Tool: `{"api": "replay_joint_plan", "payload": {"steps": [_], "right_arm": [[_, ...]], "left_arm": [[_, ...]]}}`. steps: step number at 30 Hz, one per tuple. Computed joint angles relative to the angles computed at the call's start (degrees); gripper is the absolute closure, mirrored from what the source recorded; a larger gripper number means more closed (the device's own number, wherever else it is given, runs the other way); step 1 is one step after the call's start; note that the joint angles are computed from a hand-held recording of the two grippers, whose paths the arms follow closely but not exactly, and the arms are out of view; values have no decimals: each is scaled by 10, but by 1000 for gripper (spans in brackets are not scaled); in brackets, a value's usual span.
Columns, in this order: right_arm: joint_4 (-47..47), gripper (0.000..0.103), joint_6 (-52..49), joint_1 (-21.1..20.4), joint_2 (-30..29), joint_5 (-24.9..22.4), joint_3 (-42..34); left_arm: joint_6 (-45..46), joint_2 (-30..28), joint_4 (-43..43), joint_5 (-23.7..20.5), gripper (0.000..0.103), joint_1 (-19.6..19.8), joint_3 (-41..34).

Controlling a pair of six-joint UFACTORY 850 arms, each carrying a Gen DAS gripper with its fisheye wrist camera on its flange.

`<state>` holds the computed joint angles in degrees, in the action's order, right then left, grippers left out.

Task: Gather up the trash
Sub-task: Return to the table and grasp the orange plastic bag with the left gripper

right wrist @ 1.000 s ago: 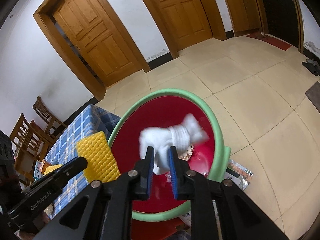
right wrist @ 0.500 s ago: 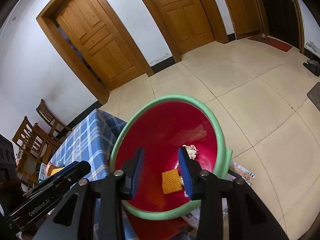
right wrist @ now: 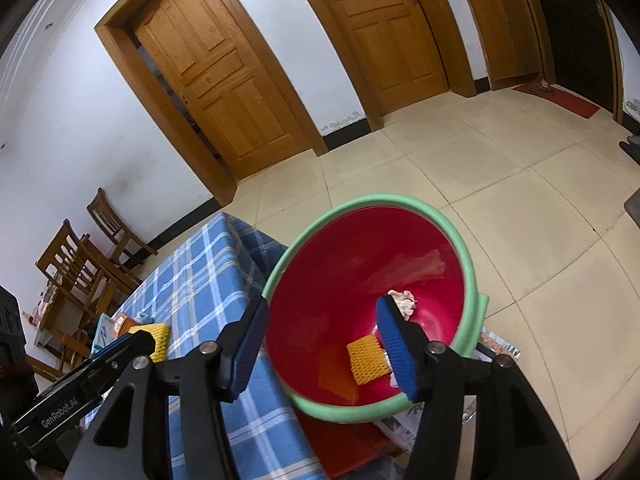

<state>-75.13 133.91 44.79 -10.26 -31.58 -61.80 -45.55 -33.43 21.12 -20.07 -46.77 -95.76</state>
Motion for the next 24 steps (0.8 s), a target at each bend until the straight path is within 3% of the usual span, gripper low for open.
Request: {"api": "replay_joint_plan", "payload": {"steps": [13,24], "right_arm": [[24,40,-50,27,-25,7,-42],[64,39,-109,48,-63,12,-94]], "left_arm": [[-189,102,149,-7,46,23,145],[-306,169,225,-16,46,47,247]]}}
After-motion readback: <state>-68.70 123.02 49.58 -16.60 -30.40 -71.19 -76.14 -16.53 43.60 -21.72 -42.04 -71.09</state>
